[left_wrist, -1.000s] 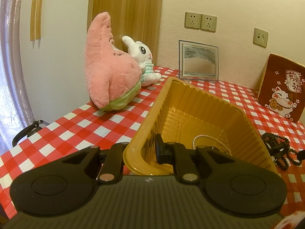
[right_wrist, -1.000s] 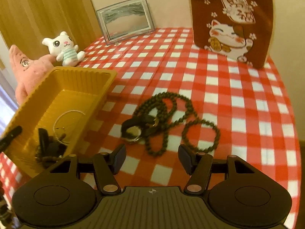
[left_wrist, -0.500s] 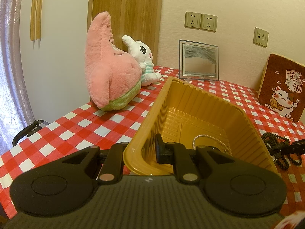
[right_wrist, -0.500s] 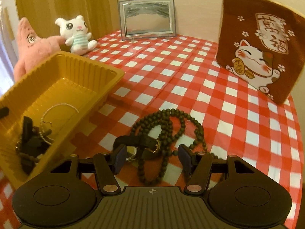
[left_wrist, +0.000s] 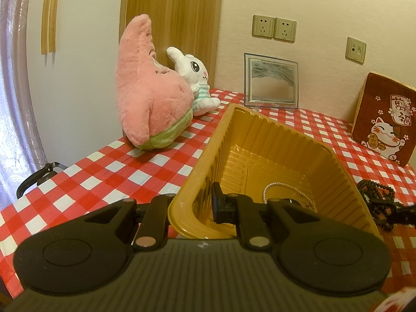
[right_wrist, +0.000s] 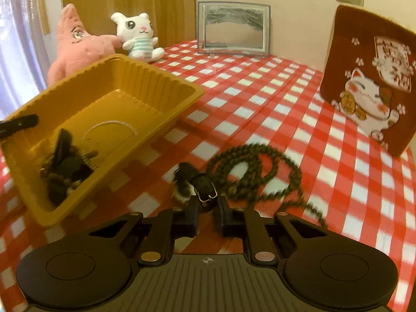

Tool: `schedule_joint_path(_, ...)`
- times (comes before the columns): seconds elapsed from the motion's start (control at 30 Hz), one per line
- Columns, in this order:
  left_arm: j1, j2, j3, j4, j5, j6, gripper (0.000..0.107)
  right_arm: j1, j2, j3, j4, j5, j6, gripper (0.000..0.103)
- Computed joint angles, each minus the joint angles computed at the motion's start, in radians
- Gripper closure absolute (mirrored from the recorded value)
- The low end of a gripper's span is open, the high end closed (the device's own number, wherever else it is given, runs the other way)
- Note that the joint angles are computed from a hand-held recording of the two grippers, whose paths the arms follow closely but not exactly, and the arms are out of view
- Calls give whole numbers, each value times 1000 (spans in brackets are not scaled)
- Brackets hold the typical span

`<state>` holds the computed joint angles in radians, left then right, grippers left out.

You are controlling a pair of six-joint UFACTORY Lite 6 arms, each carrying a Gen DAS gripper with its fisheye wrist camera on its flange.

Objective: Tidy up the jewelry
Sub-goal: 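Close the right gripper on the black strap watch, then carry the watch over the tray and open the right gripper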

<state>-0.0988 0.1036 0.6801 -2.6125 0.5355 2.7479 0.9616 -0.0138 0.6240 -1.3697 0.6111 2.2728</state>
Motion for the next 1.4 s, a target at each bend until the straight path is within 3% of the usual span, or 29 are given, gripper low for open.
schedule_joint_path(0.33,2,3,0,2,2,0,94,47,-155,-68,214,-98,121,89)
schedule_joint_path(0.4,1,2,0,1,2,1,94,44,-172,-66,281,-102,73,87)
schedule_joint_path(0.53,0,1,0,-2,1,2,94,70,-133,-8,365,-9,-64,54)
schedule_joint_path(0.63,0,3,0,1,4,4,94,83,-96,27,334,41,-109,53)
schedule_joint_path(0.9,-4,0,-4,-5,6,10,95,37,89,165,265,47,-302,55)
schedule_joint_path(1.03,-5,-3,-5,-5,6,8,95,18,145,213,283,35,-388,78)
schedule_joint_path(1.1,-6,-4,-4,-6,5,7,95,5,145,215,289,16,-402,86)
schedule_joint_path(1.4,-6,-5,-4,-4,4,4,95,-2,103,236,366,44,-440,87)
